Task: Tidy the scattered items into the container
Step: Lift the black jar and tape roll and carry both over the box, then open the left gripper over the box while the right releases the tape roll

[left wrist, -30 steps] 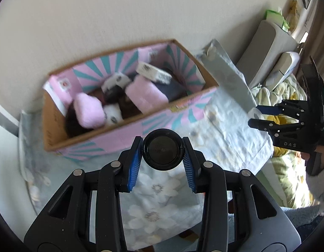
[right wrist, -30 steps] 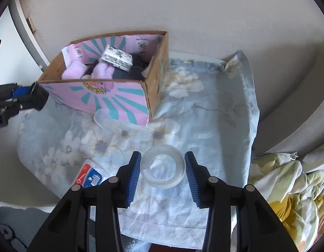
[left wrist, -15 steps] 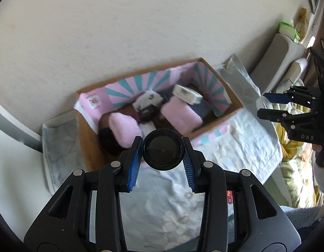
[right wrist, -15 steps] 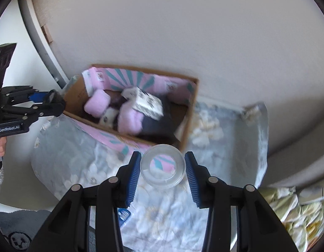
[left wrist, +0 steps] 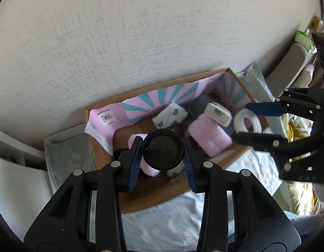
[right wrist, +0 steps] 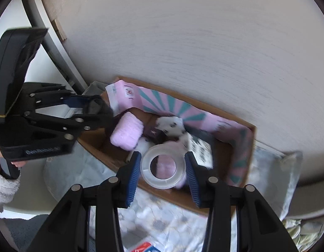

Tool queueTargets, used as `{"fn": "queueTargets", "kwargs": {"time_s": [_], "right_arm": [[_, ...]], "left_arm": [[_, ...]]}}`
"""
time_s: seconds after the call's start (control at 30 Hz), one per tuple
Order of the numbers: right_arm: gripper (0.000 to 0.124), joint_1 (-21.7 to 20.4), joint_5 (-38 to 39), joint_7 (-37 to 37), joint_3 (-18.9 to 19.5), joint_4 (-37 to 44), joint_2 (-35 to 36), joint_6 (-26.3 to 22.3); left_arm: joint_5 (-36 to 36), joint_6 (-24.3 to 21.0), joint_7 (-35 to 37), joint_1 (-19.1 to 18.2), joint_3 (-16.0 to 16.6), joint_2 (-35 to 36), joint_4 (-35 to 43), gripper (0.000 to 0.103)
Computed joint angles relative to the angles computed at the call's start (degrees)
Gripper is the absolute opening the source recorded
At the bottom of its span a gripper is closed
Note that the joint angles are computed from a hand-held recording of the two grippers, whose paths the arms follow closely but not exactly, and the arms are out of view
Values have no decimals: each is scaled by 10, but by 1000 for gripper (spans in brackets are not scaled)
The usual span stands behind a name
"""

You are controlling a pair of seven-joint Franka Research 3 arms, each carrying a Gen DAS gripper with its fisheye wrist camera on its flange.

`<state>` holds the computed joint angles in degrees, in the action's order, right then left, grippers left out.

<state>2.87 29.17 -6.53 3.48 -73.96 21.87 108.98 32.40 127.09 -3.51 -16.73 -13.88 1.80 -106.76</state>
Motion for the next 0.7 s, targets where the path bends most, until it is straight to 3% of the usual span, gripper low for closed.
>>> {"fn": "queueTargets", "kwargs": {"time_s": [0.2,0.47,0.7], "right_arm": [[39,26,-13,0,6,-36,-8,52],[39,45,-46,40,6,-16,18,76],[39,46,-59,53,11,14,37,57]], "left_arm": [[-31,12,31,13,8,5,-18,34],[-53,29,63,22,13,8,-36,34],[-55,22,84,23,14,18,-28,34]]}}
